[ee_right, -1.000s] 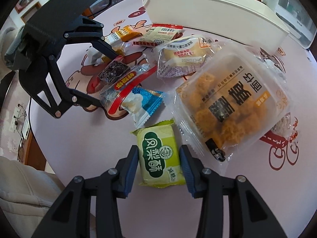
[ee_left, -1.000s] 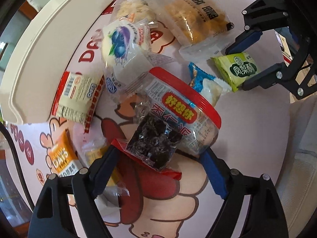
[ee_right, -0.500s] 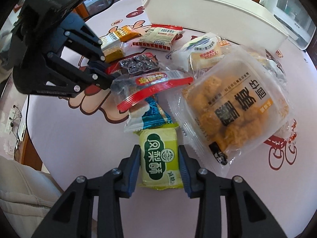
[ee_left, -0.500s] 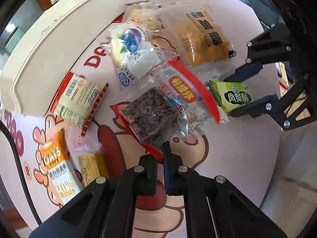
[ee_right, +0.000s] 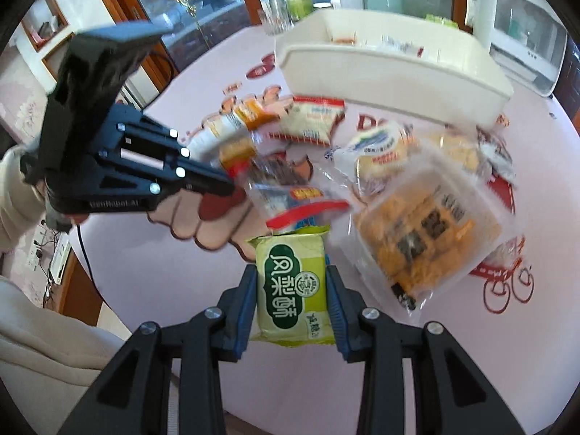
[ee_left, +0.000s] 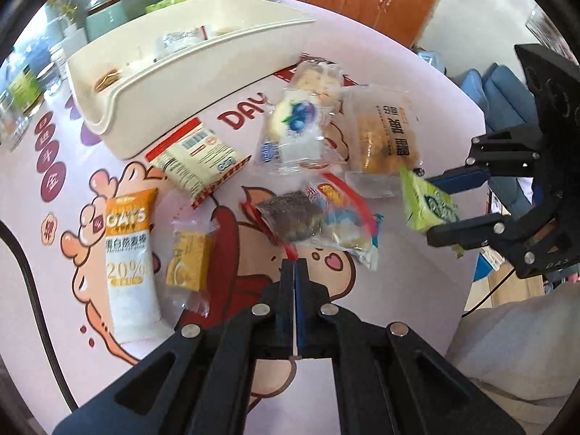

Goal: Organize snacks
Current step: 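Lift and carry the date bag with left tool while right tool carries the green cake toward the tray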

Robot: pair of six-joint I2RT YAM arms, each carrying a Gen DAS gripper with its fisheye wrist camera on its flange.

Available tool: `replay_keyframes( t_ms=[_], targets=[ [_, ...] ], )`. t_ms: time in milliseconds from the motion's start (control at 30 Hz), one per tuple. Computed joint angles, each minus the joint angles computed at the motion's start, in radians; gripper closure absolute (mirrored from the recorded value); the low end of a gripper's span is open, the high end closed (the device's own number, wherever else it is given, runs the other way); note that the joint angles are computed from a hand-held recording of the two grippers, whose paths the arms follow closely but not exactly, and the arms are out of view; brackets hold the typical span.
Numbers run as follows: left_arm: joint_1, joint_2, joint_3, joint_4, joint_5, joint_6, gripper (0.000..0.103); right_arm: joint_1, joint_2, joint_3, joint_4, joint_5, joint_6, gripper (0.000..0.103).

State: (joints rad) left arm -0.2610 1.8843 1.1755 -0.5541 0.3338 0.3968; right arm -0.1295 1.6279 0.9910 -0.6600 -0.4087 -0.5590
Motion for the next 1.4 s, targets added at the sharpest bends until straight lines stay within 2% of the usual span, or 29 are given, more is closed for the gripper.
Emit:
replay_keyframes(
  t_ms=[67, 133, 200, 233, 267, 333, 500, 733, 833, 933, 967, 1033, 1100, 1133, 1233, 1400],
  targets=[
    [0.017, 0.013, 0.002, -0.007, -0.015, -0.008, 0.103, 0.011, 0.002, 0.017, -0.003, 0.002, 0.001, 0.066],
    [0.015, 0.046, 0.013, -0.018, -0.017, -0.044, 0.098, 0.025, 0.001, 0.025, -0.003, 0.009, 0.012, 0.066],
    [0.019, 0.065, 0.031, -0.035, -0.022, -0.067, 0.072, 0.029, 0.001, 0.030, -0.006, 0.008, 0.017, 0.066],
    [0.017, 0.064, 0.024, -0.021, -0.025, -0.087, 0.065, 0.029, 0.003, 0.033, -0.010, 0.006, 0.018, 0.066],
    [0.008, 0.084, 0.039, -0.009, -0.028, -0.108, 0.051, 0.028, 0.006, 0.036, -0.016, 0.003, 0.019, 0.066],
    [-0.003, 0.107, 0.058, 0.019, -0.035, -0.146, 0.036, 0.023, 0.004, 0.035, -0.022, 0.003, 0.015, 0.066],
    [-0.055, 0.156, 0.127, 0.041, -0.090, -0.211, 0.023, 0.008, 0.015, 0.028, -0.026, 0.005, 0.009, 0.066],
    [-0.108, 0.296, 0.286, -0.037, -0.186, -0.252, 0.021, -0.035, 0.038, 0.037, -0.037, -0.013, -0.007, 0.066],
    [-0.109, 0.339, 0.338, -0.054, -0.174, -0.286, 0.019, -0.056, 0.063, 0.052, -0.041, -0.017, -0.013, 0.066],
    [-0.089, 0.389, 0.401, -0.094, -0.119, -0.332, 0.020, -0.070, 0.084, 0.060, -0.042, -0.018, -0.016, 0.066],
    [-0.080, 0.403, 0.414, -0.093, -0.095, -0.356, 0.022, -0.075, 0.092, 0.065, -0.043, -0.018, -0.020, 0.066],
    [-0.087, 0.395, 0.393, -0.053, -0.126, -0.361, 0.030, -0.082, 0.105, 0.071, -0.045, -0.019, -0.027, 0.066],
    [-0.091, 0.377, 0.356, -0.008, -0.165, -0.364, 0.055, -0.089, 0.118, 0.080, -0.049, -0.024, -0.033, 0.066],
    [-0.092, 0.362, 0.329, 0.017, -0.193, -0.356, 0.059, -0.092, 0.122, 0.083, -0.051, -0.026, -0.035, 0.066],
    [-0.074, 0.326, 0.259, 0.066, -0.188, -0.357, 0.061, -0.102, 0.137, 0.096, -0.056, -0.029, -0.047, 0.066],
    [-0.101, 0.270, 0.160, 0.108, -0.259, -0.339, 0.061, -0.111, 0.166, 0.121, -0.070, -0.032, -0.060, 0.066]
  ],
)
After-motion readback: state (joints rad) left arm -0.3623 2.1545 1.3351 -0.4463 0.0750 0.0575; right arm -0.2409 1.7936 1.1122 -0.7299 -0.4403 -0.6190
